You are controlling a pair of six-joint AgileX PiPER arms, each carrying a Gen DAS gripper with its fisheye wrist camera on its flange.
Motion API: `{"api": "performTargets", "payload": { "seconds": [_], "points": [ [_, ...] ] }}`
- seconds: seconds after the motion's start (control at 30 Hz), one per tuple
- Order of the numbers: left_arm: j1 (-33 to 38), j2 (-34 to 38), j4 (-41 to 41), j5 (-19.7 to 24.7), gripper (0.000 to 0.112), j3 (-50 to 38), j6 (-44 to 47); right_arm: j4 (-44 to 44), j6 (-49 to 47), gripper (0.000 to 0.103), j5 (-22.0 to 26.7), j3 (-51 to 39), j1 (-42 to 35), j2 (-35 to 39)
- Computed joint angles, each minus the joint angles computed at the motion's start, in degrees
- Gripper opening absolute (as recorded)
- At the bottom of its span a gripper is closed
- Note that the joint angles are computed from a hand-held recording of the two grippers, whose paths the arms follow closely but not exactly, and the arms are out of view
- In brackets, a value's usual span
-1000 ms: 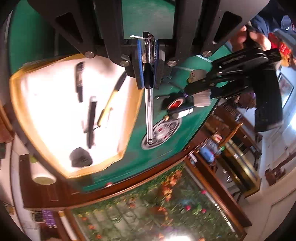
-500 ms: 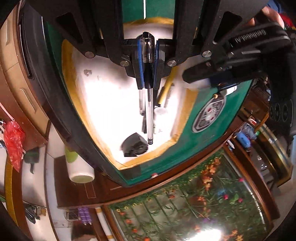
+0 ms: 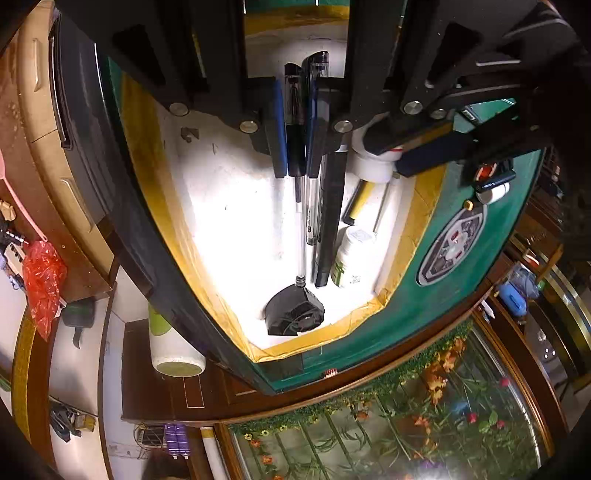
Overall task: Organize rigid objects
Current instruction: 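Carry the white bottle and clear pen into the tray and open both grippers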
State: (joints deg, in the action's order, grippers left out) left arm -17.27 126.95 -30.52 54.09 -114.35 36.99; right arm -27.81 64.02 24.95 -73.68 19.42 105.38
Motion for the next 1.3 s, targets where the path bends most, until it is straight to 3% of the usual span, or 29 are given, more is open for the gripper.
{"api": "performTargets", "payload": {
  "seconds": [0.47,1.03,1.3],
  "points": [
    [-0.73,-6.19,-1.15,-13.19,0.037,11.39,5.72,-0.25,-1.50,0.010,5.70,-3.69,1.33,2.35],
    [-1.22,-6.98,0.00,-16.35,0.039,13.17,6.05,-0.25,-0.97,0.010,5.73,-3.61,1.70,1.84],
    [-1.00,-8.01,-1.57,-18.24,0.055,14.85,7.13,-2.97,2.94,0.010,4.35,-0.70,2.08,-0.92]
  ]
}}
